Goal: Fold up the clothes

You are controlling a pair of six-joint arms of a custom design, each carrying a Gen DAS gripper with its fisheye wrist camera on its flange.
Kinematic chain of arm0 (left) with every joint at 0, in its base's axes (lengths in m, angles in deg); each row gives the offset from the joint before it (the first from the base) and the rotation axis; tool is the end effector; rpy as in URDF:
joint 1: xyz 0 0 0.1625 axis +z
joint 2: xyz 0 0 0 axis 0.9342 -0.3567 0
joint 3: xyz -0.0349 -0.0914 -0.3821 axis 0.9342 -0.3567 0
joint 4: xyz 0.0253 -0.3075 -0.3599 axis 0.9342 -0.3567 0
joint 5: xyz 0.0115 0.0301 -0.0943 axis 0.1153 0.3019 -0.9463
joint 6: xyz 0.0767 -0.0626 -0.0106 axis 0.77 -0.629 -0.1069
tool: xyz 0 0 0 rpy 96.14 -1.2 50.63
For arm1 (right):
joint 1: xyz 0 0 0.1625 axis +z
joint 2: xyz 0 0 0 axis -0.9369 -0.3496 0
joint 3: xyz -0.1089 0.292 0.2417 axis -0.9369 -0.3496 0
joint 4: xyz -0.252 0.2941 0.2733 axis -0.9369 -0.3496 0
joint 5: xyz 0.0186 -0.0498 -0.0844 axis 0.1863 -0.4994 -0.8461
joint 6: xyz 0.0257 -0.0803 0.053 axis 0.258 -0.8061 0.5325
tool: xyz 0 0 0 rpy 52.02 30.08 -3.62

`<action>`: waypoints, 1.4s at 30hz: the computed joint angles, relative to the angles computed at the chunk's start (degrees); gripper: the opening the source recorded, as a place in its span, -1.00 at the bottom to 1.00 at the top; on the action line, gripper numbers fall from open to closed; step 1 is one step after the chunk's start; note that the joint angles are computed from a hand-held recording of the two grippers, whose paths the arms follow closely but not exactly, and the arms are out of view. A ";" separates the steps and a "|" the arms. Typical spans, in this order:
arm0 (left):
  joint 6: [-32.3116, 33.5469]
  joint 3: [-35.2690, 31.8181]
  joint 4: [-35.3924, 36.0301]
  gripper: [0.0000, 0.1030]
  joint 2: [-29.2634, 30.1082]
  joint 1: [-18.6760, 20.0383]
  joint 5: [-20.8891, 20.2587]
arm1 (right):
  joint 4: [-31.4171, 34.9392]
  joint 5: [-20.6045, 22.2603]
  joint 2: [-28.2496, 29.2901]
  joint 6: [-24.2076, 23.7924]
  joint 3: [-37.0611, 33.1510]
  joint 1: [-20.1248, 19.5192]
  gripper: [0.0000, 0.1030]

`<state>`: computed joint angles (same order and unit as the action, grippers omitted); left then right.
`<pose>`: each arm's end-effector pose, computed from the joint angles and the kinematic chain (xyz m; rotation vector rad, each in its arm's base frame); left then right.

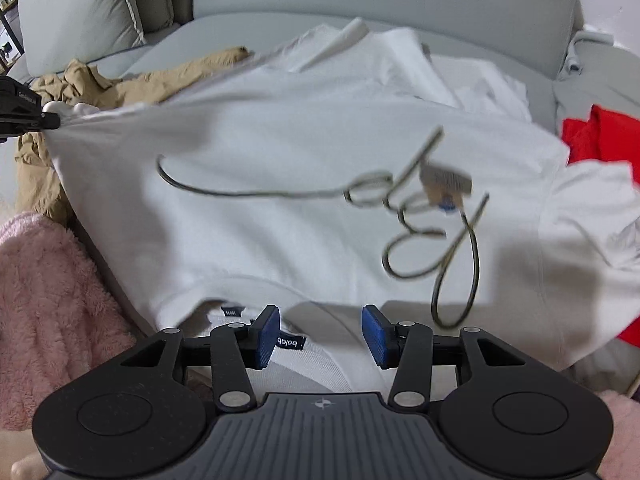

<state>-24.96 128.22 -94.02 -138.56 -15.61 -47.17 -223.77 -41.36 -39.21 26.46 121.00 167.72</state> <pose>-0.1871 -0.6248 0.1553 -0.0449 2.1438 -0.7487 0.1453 -0.5157 0.1869 0.2624 -2.4145 0.3990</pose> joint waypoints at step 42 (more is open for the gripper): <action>26.95 3.82 -2.35 -0.23 6.90 -10.02 -27.44 | 13.23 -6.67 -8.07 13.82 -3.36 -7.42 -0.44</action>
